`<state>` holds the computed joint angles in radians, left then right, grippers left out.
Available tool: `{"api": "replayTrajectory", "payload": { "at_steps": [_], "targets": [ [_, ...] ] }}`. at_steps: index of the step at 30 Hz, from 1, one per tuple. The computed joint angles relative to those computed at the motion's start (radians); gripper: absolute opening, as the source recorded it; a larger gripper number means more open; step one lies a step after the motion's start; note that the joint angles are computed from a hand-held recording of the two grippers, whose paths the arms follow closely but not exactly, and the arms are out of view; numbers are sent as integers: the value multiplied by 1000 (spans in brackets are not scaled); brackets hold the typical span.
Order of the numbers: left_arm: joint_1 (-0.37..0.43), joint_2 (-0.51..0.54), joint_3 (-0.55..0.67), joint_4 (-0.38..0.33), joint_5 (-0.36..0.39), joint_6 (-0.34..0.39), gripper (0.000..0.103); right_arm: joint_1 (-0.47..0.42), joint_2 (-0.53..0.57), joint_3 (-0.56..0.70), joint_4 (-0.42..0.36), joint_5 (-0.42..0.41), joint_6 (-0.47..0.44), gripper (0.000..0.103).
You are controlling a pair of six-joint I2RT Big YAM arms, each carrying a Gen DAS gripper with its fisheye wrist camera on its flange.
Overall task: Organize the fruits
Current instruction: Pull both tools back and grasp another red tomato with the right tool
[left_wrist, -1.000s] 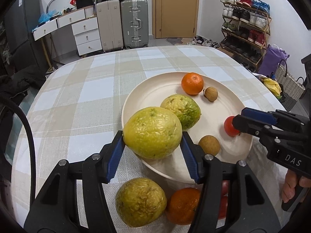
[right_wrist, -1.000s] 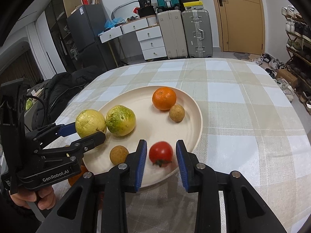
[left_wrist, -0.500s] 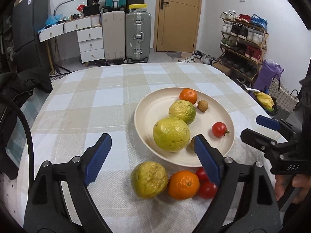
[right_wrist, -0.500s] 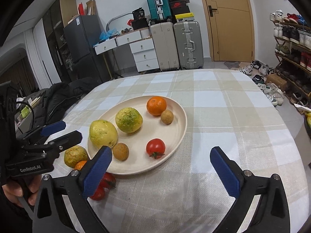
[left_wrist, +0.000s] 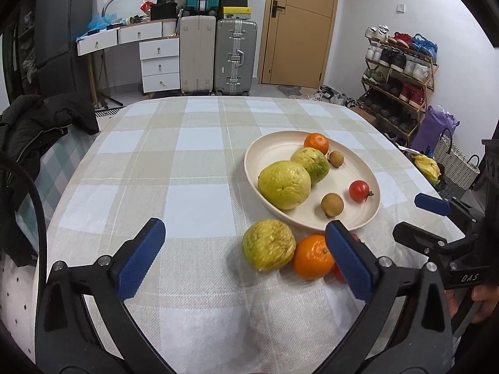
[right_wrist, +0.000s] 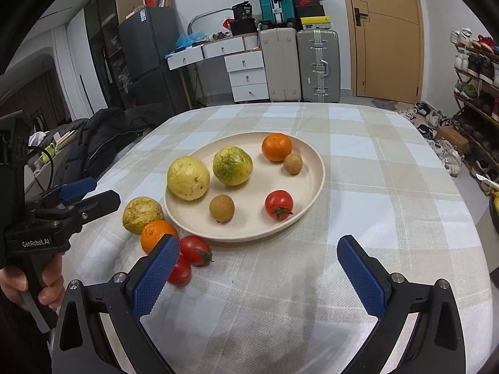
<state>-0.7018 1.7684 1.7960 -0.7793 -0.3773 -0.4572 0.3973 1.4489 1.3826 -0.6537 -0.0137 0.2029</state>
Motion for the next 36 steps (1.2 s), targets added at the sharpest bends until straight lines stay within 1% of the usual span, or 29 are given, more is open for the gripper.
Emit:
{"api": "replayTrajectory", "payload": {
  "at_steps": [2,5,12,23,25,27,29,30,32,36],
  "targets": [
    [-3,-3,-2,-6,-1,3,102,6,2,3,-8,-9,-3,103],
    [-9,-10,-9,-2,-8,-1,102,19,7,9,-20,-1,-9,103],
    [-14,-14,-8,-12,-20,26,102,48,40,39,-76,3,-24,103],
    [-7,10,17,-49,-5,19,102,70,90,76,-150,-24,-6,103],
    [-6,13,18,-52,-2,16,102,72,94,79,-160,-16,6,103],
    [-4,17,21,-55,5,14,102,72,98,84,-167,-27,18,102],
    [-3,23,27,-66,16,13,102,72,101,87,-169,-46,20,95],
    [-3,26,29,-68,16,15,102,76,103,90,-169,-40,14,94],
    [-5,28,31,-69,8,18,102,83,108,97,-174,-30,3,86],
    [-3,31,32,-71,14,18,102,85,101,87,-157,-62,0,76]
  ]
}}
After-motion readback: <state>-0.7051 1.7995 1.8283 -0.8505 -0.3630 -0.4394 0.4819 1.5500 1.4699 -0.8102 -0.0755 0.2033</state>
